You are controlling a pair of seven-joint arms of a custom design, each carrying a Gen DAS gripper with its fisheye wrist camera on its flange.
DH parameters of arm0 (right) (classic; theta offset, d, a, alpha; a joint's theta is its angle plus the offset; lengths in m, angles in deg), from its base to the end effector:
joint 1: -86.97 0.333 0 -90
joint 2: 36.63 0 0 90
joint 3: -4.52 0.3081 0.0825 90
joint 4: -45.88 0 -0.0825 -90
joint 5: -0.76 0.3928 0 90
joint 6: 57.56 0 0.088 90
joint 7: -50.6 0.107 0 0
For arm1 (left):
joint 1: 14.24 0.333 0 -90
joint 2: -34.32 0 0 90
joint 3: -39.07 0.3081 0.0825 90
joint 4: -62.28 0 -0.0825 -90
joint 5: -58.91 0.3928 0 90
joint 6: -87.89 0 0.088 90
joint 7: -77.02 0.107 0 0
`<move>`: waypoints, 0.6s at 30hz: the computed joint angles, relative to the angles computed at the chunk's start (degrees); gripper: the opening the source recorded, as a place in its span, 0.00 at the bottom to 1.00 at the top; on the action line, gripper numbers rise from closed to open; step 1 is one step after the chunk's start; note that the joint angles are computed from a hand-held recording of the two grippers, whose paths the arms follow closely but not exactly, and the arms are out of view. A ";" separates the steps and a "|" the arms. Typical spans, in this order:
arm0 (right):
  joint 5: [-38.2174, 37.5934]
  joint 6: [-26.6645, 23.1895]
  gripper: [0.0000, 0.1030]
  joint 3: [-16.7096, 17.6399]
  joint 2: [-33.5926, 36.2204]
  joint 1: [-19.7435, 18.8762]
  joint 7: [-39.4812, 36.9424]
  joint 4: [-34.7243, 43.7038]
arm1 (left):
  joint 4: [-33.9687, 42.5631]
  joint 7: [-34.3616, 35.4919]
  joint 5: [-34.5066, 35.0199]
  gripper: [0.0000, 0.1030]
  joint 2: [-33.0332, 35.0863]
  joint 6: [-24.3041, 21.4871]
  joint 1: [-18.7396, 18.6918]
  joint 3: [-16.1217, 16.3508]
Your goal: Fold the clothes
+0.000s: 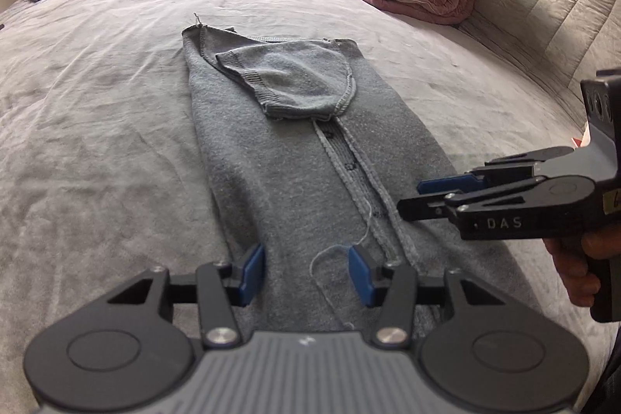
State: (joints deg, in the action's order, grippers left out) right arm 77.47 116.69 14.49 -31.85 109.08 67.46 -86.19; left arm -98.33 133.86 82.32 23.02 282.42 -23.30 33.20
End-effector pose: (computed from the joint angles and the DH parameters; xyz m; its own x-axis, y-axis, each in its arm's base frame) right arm 0.4876 0.2170 0.3306 0.5427 -0.8302 -0.1276 -0.6705 -0.3367 -0.6611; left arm 0.3965 -0.1510 0.3367 -0.1913 -0.9655 0.1765 -0.7385 0.0231 -0.6738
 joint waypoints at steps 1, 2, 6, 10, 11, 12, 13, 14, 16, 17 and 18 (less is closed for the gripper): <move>1.80 0.41 0.38 0.35 -0.48 0.09 -1.86 -0.08 | -0.16 1.23 -0.85 0.47 -0.21 0.02 1.47 -1.92; 5.14 0.24 0.38 0.59 -1.08 0.12 -5.23 -0.02 | -0.26 1.75 -1.02 0.47 -0.36 -0.05 1.41 -1.98; 16.54 -5.69 0.38 -0.68 -4.52 0.63 -14.44 -0.74 | -0.01 -3.86 5.32 0.47 -0.91 -0.53 -6.21 8.82; 13.53 -13.68 0.38 -2.33 -4.43 0.40 -7.15 -0.92 | -0.76 -4.66 3.77 0.47 -2.26 -2.20 -2.92 6.24; 12.24 -14.64 0.38 -2.45 -4.03 0.35 -5.01 -0.73 | -0.99 -4.34 2.88 0.47 -2.45 -2.33 -1.72 4.95; 11.03 -15.63 0.38 -2.54 -3.61 0.27 -2.96 -0.51 | -1.19 -3.97 2.13 0.47 -2.62 -2.41 -0.81 3.92; 10.02 -16.00 0.35 -2.47 -3.36 0.29 -1.52 -0.45 | -1.36 -3.33 1.11 0.47 -2.79 -2.51 0.80 1.98; 9.01 -15.39 0.26 -2.24 -3.18 0.49 -0.97 -0.49 | -1.44 -2.40 -0.17 0.47 -2.92 -2.65 3.10 -0.86; 7.41 -13.64 0.06 -1.76 -2.69 0.95 -0.57 -0.51 | -1.49 -0.48 -2.66 0.47 -3.21 -3.03 7.43 -6.24; 7.39 -12.88 0.04 -1.55 -2.66 1.14 -0.95 -0.60 | -1.52 0.32 -3.67 0.47 -3.32 -3.16 8.89 -8.11; 8.21 -12.30 0.04 -1.37 -2.85 1.30 -2.10 -0.73 | -1.56 0.94 -4.41 0.47 -3.39 -3.26 9.63 -9.09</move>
